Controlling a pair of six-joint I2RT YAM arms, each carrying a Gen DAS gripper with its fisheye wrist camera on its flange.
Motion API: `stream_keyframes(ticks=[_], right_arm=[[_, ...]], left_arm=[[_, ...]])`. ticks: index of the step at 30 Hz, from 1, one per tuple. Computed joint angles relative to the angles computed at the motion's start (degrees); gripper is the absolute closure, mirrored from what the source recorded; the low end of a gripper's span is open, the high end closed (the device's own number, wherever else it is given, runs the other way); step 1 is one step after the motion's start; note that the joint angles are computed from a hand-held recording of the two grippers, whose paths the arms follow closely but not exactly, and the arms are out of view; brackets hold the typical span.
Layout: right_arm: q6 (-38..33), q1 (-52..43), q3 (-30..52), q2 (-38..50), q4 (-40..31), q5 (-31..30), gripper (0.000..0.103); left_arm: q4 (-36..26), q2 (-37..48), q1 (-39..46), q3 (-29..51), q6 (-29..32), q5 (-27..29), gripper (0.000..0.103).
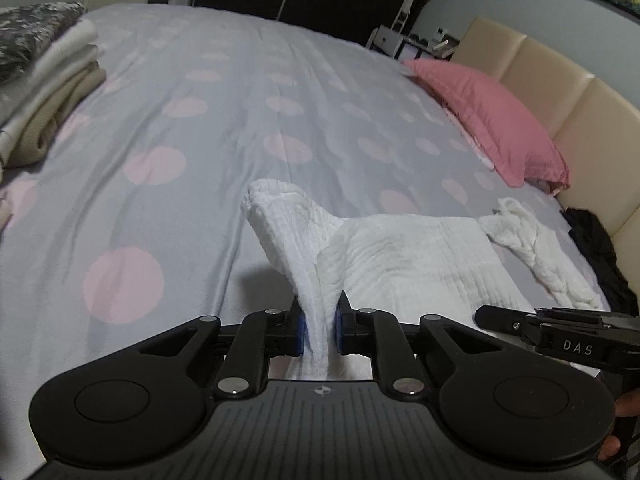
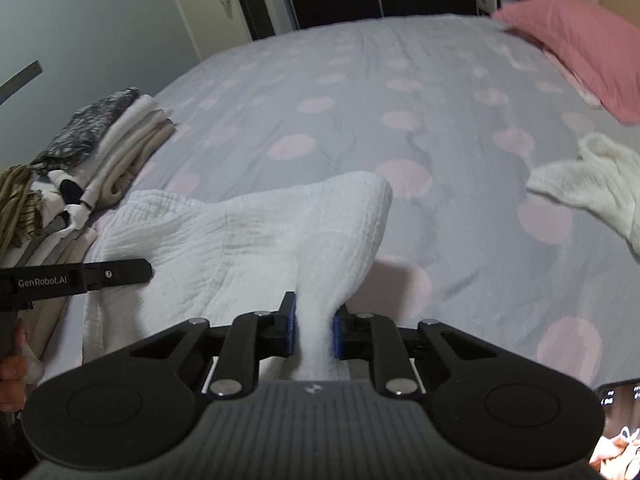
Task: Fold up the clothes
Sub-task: 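Lift the folded shirt with both grippers and carry it to the clothes stack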
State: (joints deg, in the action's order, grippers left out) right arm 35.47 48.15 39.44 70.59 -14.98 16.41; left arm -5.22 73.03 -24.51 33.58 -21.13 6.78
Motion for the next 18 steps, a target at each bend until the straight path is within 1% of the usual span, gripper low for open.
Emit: stream_keyframes(ticks=[6, 11, 14, 18], right_arm=[[0.0, 5.0, 1.4, -3.1, -1.6, 4.0, 0.084], [-0.1, 10.3, 3.6, -5.3, -3.0, 9.1, 0.085], [-0.7, 13.8, 5.1, -6.7, -3.7, 12.2, 0.085], [-2.1, 17.3, 8.1, -7.2, -3.7, 14.9, 0.086]], left_arm=[[-5.0, -10.3, 0.2, -1.9, -0.5, -1.4, 0.092], [-9.9, -21.5, 0.5, -3.7, -2.0, -3.0, 0.092], [-13.0, -28.4, -0.2, -4.1, -2.3, -5.9, 0.092], [-18.6, -35.9, 1.0, -2.5, -1.5, -7.6, 0.093]])
